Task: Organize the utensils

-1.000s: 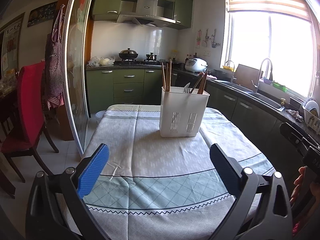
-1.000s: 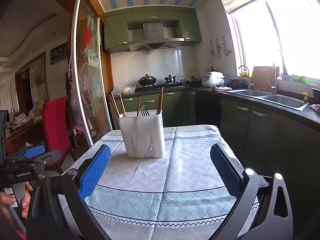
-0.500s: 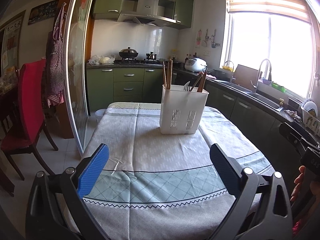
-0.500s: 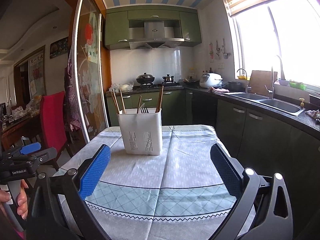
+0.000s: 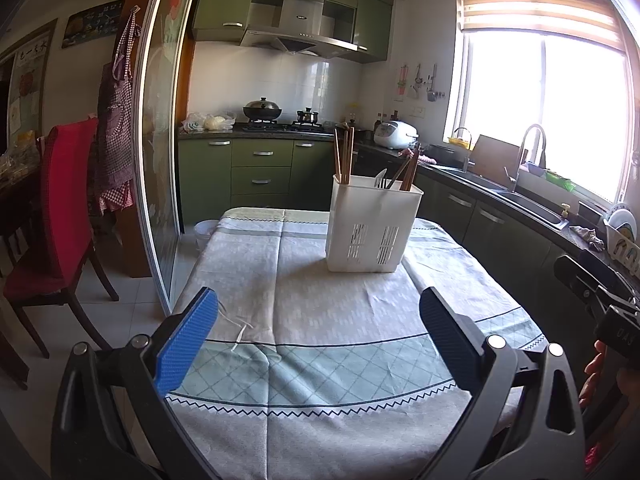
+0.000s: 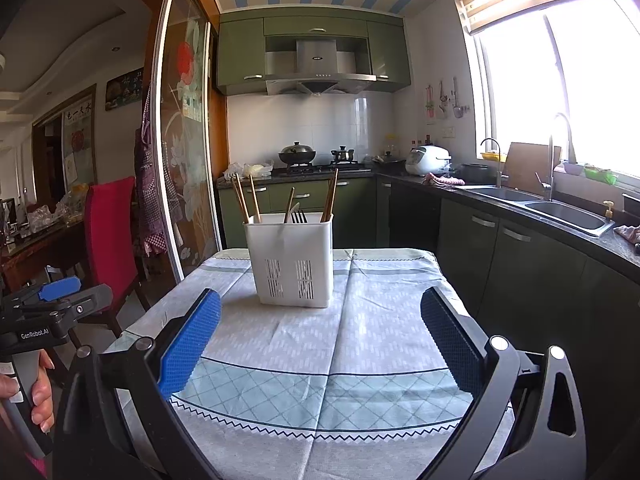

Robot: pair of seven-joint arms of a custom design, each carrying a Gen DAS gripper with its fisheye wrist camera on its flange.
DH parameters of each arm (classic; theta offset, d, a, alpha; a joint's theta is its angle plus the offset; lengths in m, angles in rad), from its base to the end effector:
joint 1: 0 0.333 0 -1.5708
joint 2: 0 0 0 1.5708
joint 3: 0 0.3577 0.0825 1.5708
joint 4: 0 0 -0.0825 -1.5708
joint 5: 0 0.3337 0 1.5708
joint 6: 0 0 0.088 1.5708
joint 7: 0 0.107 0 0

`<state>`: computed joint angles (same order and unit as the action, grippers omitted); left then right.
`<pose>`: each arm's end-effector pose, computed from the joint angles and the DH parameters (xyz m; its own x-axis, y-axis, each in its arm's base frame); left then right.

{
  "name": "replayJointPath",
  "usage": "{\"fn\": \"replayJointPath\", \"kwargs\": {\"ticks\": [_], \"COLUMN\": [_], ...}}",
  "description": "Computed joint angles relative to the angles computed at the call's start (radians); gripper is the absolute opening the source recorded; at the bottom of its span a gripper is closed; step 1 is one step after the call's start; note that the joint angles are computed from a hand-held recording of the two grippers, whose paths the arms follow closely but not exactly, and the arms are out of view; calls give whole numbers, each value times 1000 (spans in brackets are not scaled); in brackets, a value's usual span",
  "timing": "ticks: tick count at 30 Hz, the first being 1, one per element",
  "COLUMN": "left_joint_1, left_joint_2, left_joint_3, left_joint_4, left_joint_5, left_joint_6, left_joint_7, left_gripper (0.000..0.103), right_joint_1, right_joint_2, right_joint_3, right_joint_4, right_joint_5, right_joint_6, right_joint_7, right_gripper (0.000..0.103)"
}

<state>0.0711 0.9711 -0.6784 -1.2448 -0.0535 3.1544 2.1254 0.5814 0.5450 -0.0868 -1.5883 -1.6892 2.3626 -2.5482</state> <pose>0.7602 -0.2214 0.4184 -0.5569 -0.8250 0.0958 -0.3975 0.1635 -0.9029 0.6158 0.3322 0.4173 -0.3384 -0.9382 -0.0720 -0.2374 0.1591 -0.9583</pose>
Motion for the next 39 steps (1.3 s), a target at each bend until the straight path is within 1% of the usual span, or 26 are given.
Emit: {"fn": "replayJointPath", "kwargs": {"ticks": [3,8,11,16,17,19,21,23,27,30,33,39], "left_joint_1": [-6,0,-3,-21,-19,-5,15,15,5,7,-1,-5], "left_joint_2": [-4,-3,-7,-17,-17,-9,3,7,4,3,-2,-4], "left_joint_3": [12,2,11,52,52,30,-6,-10,5,2,17,23], "left_joint_4": [-4,-10,-19,-19,-18,-10,2,10,12,8,8,8], "left_joint_5": [5,28,36,45,51,62,67,53,29,20,16,14], "left_joint_6": [12,25,48,68,67,47,10,-4,2,6,11,5], "left_joint_7": [-4,-4,-19,-83,-91,-97,-84,-76,-64,-58,-60,-58], "left_gripper": [96,96,96,96,96,96,96,96,96,96,96,96], "right_joint_1": [-2,0,1,2,2,2,1,2,3,3,4,5], "right_joint_2": [4,12,14,19,22,22,25,26,29,30,31,31], "right_joint_3": [0,-3,-6,-10,-10,-12,-12,-14,-16,-18,-19,-20], "right_joint_4": [6,16,15,18,21,20,23,24,26,26,27,28], "right_joint_5": [4,11,8,12,15,14,18,18,21,23,23,24], "right_joint_6": [5,11,13,16,16,18,21,23,24,26,28,27], "right_joint_7": [-3,-9,-3,-5,-7,-4,-7,-7,-10,-12,-11,-10], "right_gripper": [98,98,98,98,98,98,98,98,98,98,98,98]}}
